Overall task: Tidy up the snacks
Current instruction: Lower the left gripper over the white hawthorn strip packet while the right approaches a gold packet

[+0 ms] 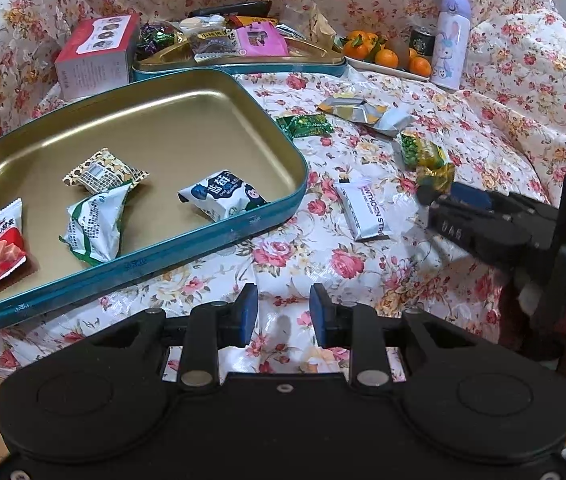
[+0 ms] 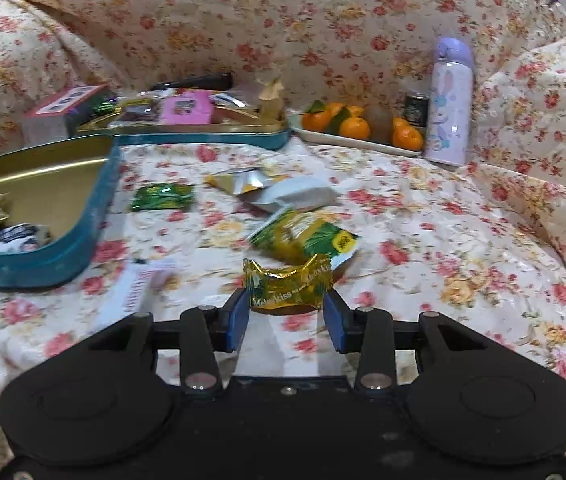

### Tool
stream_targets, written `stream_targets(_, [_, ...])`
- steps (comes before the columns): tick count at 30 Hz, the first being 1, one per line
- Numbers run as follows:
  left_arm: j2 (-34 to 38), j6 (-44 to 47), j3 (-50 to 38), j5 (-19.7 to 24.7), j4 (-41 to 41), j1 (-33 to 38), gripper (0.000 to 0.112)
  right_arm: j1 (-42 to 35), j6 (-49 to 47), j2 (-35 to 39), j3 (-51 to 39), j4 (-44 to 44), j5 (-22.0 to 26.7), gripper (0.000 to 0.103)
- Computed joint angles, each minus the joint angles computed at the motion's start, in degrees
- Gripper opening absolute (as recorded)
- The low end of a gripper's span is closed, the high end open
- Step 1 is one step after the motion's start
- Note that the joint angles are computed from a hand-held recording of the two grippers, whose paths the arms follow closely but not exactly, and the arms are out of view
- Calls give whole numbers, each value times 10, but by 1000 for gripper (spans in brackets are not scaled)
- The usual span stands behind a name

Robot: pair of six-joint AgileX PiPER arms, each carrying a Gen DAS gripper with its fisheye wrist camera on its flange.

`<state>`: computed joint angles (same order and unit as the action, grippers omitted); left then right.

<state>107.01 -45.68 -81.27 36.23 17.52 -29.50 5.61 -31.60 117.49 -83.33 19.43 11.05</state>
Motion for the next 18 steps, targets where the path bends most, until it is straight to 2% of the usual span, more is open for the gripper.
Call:
stream_targets(3, [4,4,-2,0,-4,-1,37,-11,16,10,-16,-15,2,41])
stream_targets(7, [7,-1,-2,-7,-1,-5,36,-24,-12,32,-53,13,17,44])
stream_targets(15, [30,-23,-40,16,-10,-14,36,-37,-20,70,-112,14,31,44])
stream_targets(18, [43,-25,-62,29,-9,-18,37,-48,-41,88,-143,42,50,44])
